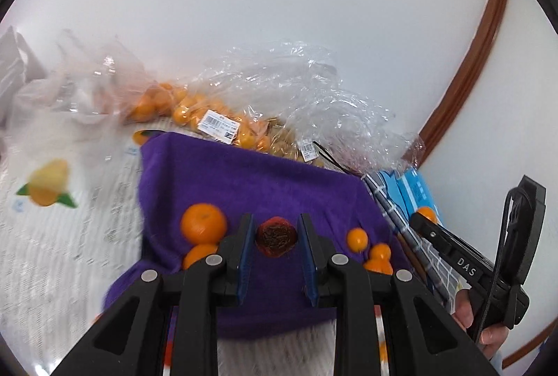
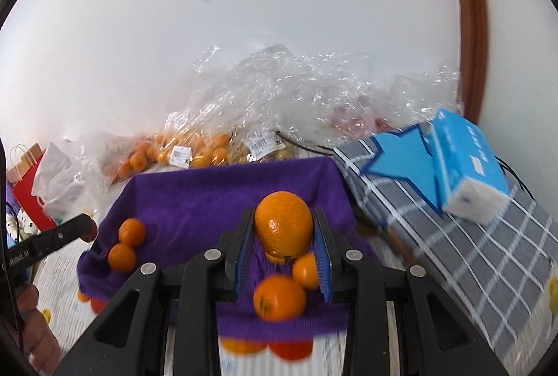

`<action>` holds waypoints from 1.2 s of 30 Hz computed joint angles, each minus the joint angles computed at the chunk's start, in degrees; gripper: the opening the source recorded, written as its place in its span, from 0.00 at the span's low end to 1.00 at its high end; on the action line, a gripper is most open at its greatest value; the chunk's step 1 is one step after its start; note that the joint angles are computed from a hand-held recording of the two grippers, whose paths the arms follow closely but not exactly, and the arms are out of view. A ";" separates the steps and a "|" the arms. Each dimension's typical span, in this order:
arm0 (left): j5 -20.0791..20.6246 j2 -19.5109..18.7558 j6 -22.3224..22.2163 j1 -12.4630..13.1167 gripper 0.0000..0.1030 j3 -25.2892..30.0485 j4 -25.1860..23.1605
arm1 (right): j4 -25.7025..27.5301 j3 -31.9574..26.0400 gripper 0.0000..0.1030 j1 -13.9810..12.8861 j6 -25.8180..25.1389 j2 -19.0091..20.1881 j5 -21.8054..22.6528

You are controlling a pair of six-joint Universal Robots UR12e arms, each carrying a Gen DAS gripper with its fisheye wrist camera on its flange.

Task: Organize fruits
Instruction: 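Lower both held fruits onto the purple towel and open both grippers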

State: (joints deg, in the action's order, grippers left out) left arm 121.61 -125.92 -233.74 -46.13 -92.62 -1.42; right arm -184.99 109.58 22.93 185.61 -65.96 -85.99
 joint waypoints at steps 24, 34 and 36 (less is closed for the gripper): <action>0.59 -4.16 2.33 0.62 0.23 3.72 -4.68 | 6.95 -4.18 0.31 -1.83 2.08 5.34 2.41; 0.33 -3.98 2.62 0.75 0.28 3.71 -4.99 | -0.26 -1.59 0.52 -1.06 2.41 3.41 -3.10; 0.40 -3.93 2.91 0.72 0.31 3.68 -4.71 | -0.09 -1.08 0.53 -0.75 1.83 2.31 -4.30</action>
State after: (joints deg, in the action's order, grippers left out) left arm 122.01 -129.85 -230.83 -45.41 -88.94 -6.13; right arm -185.08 108.50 22.18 187.43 -63.64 -90.29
